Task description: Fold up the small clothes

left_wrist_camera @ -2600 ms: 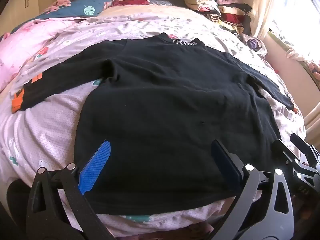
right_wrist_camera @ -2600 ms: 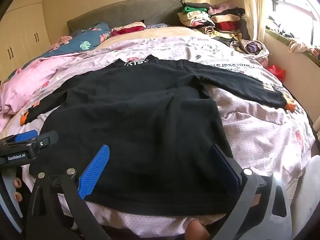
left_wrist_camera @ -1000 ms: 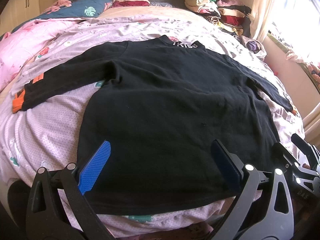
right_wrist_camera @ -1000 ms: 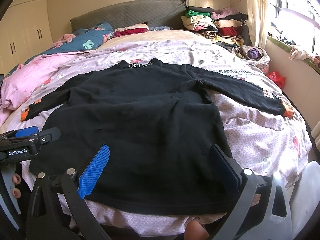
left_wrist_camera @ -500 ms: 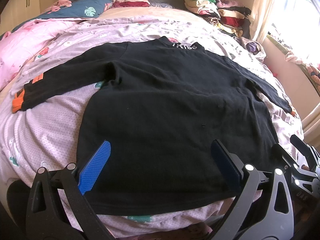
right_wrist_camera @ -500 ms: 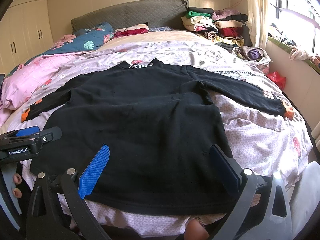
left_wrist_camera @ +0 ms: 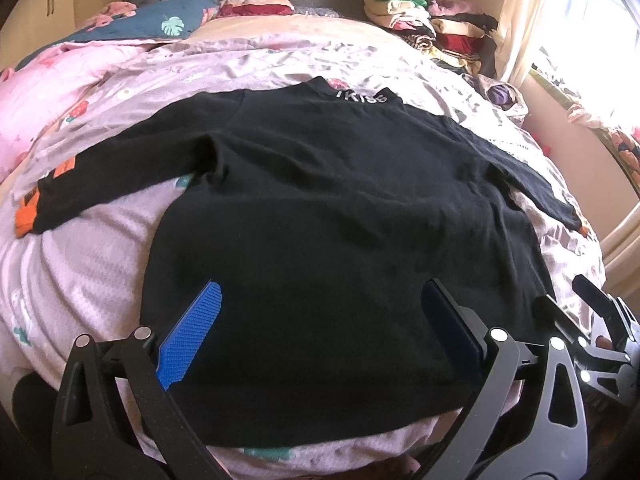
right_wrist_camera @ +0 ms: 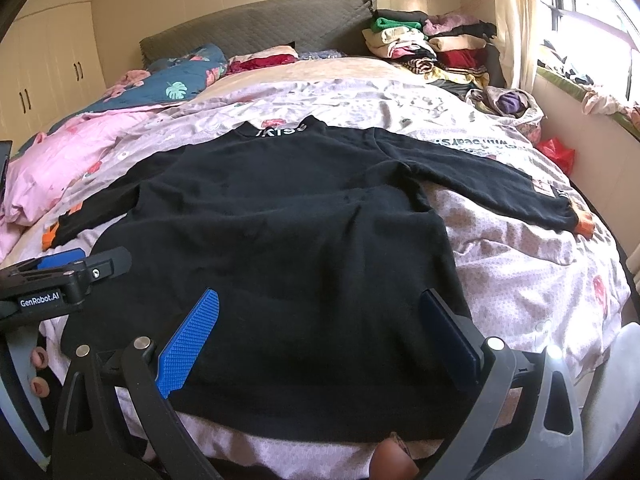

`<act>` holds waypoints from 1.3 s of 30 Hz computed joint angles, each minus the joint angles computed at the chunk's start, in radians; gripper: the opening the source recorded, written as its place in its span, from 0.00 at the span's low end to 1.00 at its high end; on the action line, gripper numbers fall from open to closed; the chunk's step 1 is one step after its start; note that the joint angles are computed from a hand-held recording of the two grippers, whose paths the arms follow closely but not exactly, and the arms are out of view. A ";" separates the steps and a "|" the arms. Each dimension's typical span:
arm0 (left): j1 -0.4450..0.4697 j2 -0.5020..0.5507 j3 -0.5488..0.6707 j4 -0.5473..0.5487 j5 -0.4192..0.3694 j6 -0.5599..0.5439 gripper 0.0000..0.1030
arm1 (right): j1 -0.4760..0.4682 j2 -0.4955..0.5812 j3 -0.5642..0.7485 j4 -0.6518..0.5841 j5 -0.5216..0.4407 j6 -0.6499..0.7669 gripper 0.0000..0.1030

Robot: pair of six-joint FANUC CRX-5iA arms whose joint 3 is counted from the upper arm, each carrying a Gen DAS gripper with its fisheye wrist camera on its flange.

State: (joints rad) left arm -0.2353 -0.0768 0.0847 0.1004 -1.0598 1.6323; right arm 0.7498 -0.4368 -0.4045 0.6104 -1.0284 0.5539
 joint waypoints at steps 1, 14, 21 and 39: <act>0.001 0.005 0.004 0.003 0.004 0.000 0.91 | -0.007 0.006 0.008 -0.008 0.003 0.006 0.96; 0.023 0.088 0.096 0.039 -0.002 -0.028 0.91 | -0.096 0.088 0.112 -0.053 0.056 0.091 0.96; 0.032 0.135 0.159 0.038 0.005 -0.023 0.91 | -0.143 0.156 0.192 -0.072 0.074 0.145 0.96; 0.054 0.268 0.322 0.008 -0.015 0.040 0.91 | -0.277 0.304 0.337 -0.075 0.119 0.108 0.96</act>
State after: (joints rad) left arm -0.1808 0.1908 0.4064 0.1081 -1.0745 1.6726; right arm 0.4725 -0.1330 -0.0680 0.5351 -0.9093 0.6619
